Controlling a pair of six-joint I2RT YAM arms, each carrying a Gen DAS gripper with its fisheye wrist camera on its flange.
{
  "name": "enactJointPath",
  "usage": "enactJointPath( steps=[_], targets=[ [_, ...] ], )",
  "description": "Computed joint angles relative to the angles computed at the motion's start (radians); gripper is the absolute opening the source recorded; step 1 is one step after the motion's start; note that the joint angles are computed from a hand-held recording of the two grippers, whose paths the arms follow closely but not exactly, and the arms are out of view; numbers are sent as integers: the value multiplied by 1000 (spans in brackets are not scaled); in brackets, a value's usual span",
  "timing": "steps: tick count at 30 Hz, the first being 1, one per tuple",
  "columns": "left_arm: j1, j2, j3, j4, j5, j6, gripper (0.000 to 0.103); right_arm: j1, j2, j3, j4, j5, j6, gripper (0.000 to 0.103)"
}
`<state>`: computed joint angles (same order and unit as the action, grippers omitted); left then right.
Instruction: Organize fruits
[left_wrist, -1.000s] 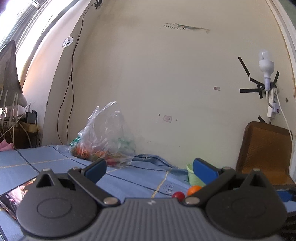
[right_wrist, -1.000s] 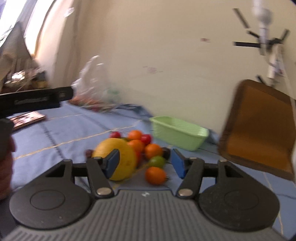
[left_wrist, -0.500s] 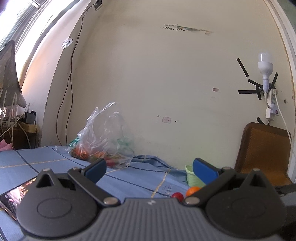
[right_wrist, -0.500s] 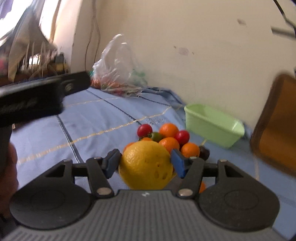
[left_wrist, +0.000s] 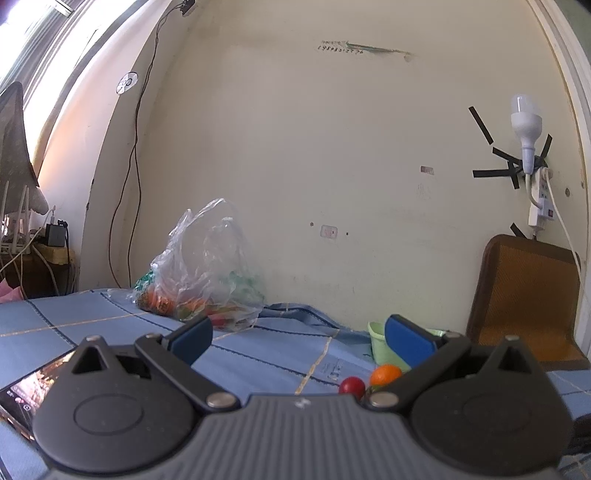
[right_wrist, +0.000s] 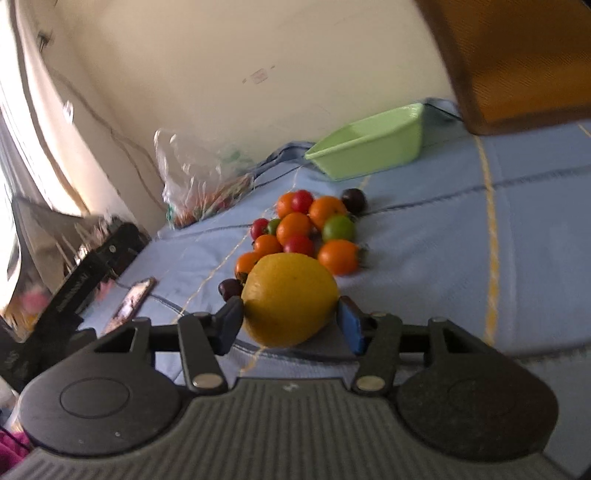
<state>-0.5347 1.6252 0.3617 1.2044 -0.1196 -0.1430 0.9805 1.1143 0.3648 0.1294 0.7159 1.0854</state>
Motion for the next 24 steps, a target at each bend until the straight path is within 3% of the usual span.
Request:
enactJointPath(
  steps=[4,10,24],
  targets=[
    [-7,0,8,-18,-9,12,103,27,-86,-73,31,46,69,47],
    [-4,-1,14,-31,-9,15,103,39,-133,-92,-4,84,73,47],
    [8,-2,18,-44,12,21,103,58,-227,-91,-231,216,155,47]
  ],
)
